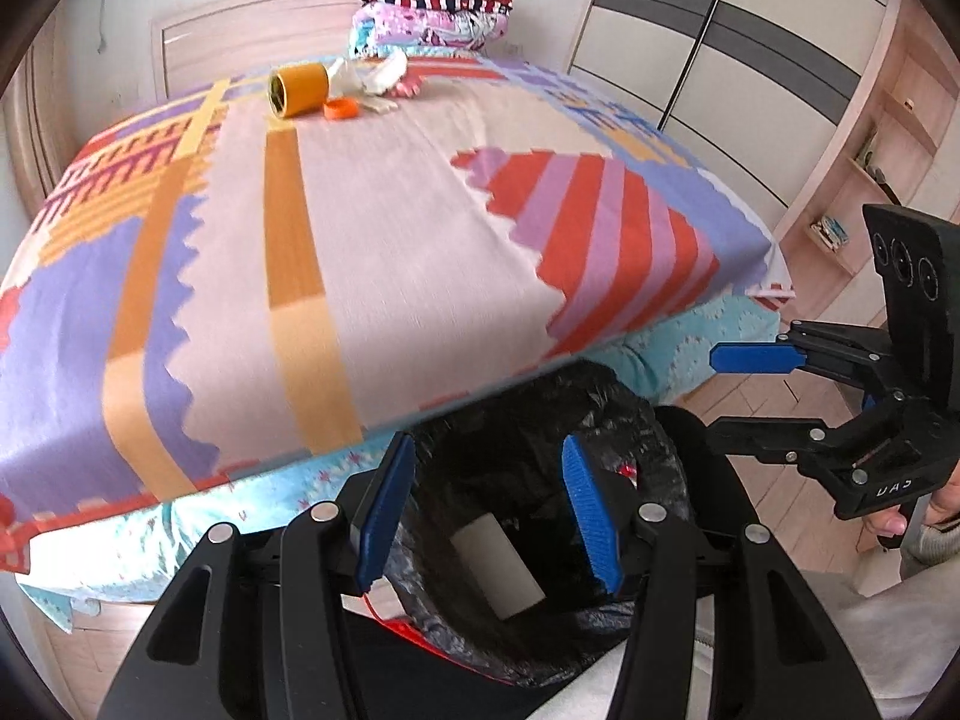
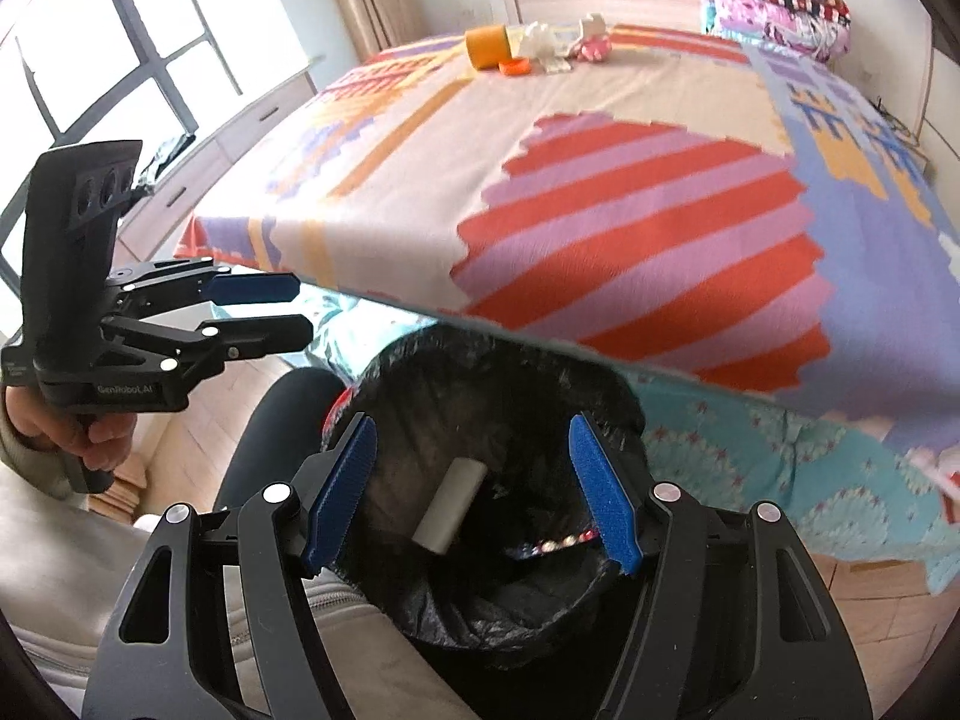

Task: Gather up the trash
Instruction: 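Withdraw both tools from the bin toward the remaining items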

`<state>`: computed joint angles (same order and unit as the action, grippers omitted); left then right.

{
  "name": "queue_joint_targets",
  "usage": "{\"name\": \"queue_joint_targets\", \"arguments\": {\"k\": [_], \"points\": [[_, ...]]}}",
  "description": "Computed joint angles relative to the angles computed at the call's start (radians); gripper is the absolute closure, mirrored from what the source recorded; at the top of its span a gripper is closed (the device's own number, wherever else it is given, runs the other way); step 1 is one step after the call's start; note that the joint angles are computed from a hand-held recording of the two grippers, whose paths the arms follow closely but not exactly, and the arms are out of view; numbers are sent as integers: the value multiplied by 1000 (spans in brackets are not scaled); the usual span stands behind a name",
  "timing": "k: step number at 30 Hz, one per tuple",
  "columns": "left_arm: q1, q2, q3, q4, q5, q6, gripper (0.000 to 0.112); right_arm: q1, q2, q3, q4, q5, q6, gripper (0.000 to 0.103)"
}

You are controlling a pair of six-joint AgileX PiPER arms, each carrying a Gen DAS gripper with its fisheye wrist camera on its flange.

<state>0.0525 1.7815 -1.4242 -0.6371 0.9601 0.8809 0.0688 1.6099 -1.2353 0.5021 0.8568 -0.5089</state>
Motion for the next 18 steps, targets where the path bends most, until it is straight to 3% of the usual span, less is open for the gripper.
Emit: {"name": "queue_joint_targets", "arguments": {"k": [18], "points": [[16, 117, -279, 2, 15, -81, 63, -24, 93, -202, -37, 30, 15, 37]]}}
